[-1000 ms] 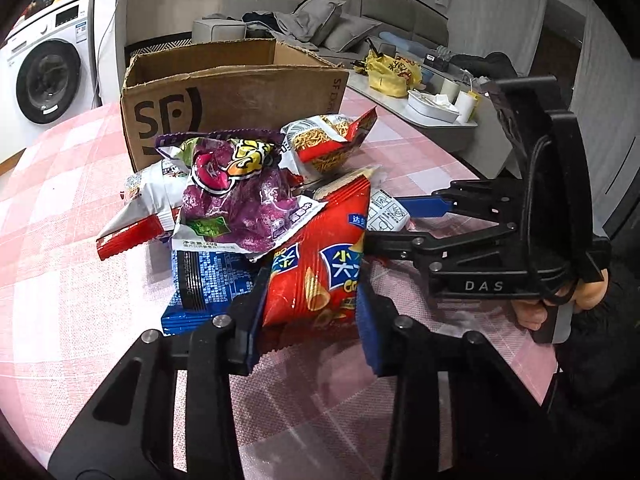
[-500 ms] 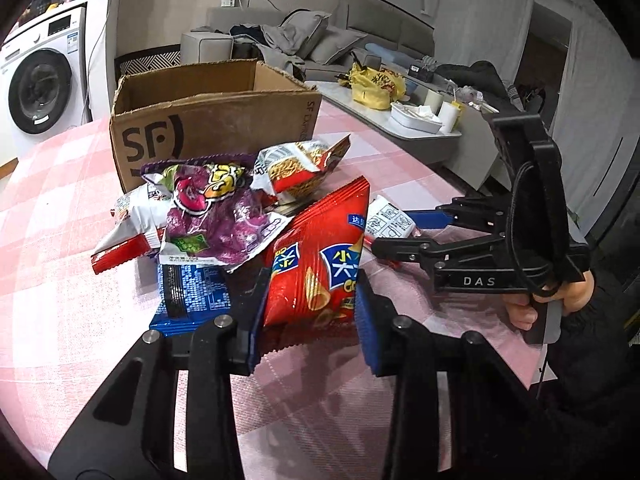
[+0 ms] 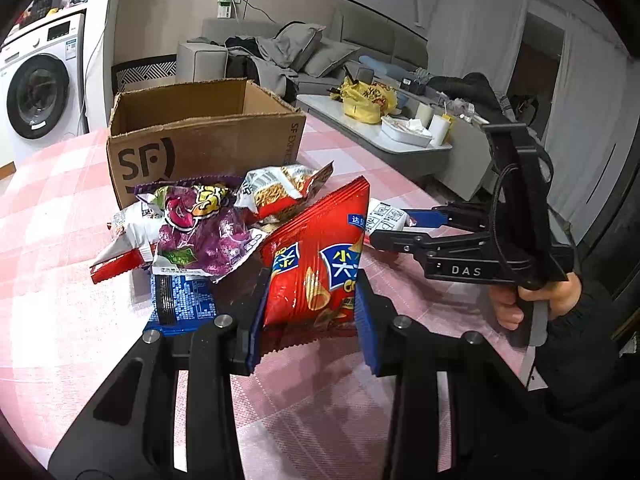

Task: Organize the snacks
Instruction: 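Grasp the red chip bag with the left gripper while the right gripper grasps the white noodle pack, then carry both packets over the SF box and open both grippers to drop them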

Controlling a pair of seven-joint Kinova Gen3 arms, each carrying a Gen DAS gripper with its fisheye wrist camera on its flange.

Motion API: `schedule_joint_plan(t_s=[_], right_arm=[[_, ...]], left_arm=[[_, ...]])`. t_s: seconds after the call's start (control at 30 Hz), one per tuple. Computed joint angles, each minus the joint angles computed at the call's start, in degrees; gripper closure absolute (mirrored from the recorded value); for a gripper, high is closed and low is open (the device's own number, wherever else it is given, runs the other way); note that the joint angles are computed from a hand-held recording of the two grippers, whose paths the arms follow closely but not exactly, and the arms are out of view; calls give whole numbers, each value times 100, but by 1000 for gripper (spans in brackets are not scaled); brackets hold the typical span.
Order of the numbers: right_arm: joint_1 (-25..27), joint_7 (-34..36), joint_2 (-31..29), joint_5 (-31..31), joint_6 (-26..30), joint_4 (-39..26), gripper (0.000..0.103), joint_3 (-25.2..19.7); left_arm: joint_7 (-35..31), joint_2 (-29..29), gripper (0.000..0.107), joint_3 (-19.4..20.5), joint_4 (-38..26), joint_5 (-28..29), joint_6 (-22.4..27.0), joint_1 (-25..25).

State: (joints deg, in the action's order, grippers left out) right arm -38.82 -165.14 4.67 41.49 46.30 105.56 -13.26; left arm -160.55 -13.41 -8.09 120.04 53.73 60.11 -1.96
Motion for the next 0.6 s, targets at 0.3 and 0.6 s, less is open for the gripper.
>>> schedule_joint_plan(t_s=[0.3,0.6], right_arm=[[33,-719,-328,581,-40,260,54,-155],[-66,-1506,-512,1461,27,275,54,-495]], left_arm=[[22,-194,73,-159,-81,55,257,-71],[111,-482,73,-487,-199,47,456,-172]])
